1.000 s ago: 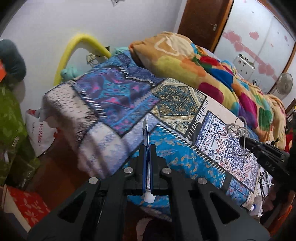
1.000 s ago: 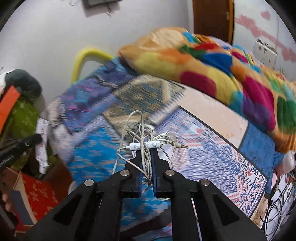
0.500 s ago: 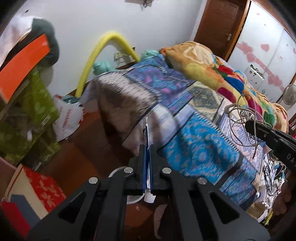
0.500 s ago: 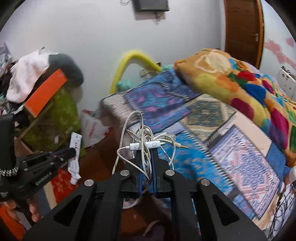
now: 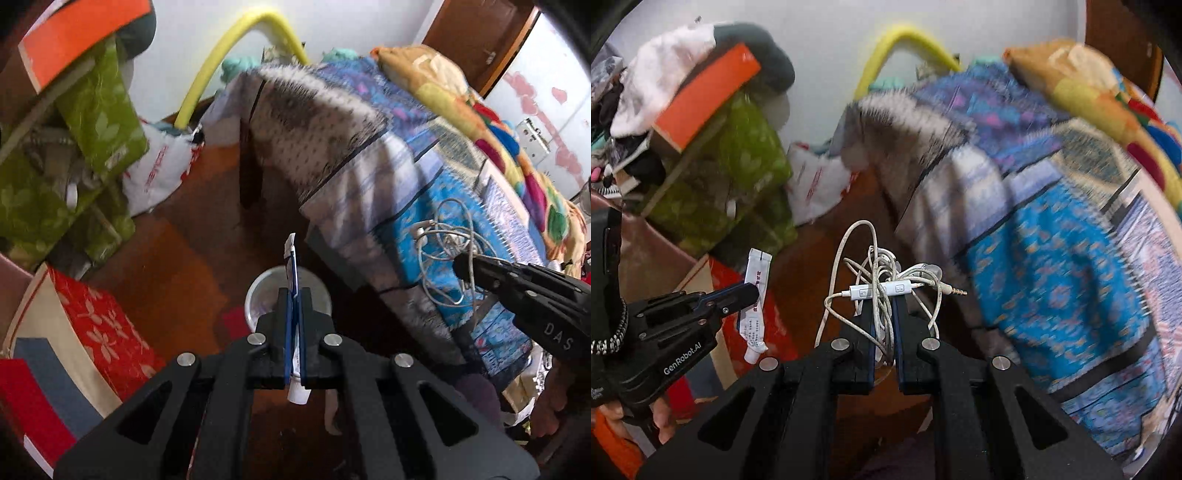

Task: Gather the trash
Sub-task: 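Carry the paper tag and earphones down over the white bucket, then open the left tool to drop the tag while the right drops the earphones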

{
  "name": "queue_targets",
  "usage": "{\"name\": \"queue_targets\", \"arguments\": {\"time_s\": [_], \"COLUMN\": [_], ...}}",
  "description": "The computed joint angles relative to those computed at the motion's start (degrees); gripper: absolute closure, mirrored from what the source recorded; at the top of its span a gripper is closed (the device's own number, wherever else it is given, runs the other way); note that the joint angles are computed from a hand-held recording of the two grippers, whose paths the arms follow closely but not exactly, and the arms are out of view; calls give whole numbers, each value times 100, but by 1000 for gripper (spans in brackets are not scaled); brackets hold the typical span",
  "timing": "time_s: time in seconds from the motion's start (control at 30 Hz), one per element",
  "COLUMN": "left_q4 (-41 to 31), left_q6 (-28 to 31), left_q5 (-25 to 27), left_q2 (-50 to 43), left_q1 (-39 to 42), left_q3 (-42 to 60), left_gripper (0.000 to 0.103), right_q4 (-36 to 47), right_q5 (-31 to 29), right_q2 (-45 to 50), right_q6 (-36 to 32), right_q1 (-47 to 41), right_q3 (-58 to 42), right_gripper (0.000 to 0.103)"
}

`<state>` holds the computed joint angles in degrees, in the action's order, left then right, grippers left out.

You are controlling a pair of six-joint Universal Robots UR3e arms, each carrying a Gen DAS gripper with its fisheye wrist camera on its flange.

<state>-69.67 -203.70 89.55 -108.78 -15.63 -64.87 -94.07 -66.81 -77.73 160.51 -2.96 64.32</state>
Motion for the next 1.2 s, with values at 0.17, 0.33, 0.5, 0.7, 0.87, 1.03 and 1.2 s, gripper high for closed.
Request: {"name": "queue_targets", "arguments": {"time_s": [0.17, 0.33, 0.5, 0.7, 0.87, 1.03, 1.2], "left_q4": [78, -39, -283, -819, -1784, -1820, -1591], "left_q6": [30, -10, -25, -109, -171, -78, -83], "left_q5": [-35, -79, -157, -426, -166, -87, -55], "left_q2": [-146, -536, -1005, -1858, -2729, -2454, -1660], "left_q1": [67, 115, 162, 186, 50, -46, -71], "left_q3": [-296, -106, 398, 1498, 2933, 2825, 2322], "left_gripper": [101, 101, 101, 99, 80, 80, 80], "right_q4": [11, 433, 1108, 1118, 953, 755, 499], "right_q5": [-212, -174, -156, -355, -509, -532, -362], "right_q2": [560, 1378, 2094, 2112, 1796, 1318, 423], "right_q6": [105, 251, 268, 99, -97, -258, -347], "right_q1": [365, 563, 602, 554, 418, 301, 61], "right_q3": [-206, -984, -1935, -2006, -1689, -1325, -731], "right_gripper": [94, 77, 74, 73, 72, 72, 72]}}
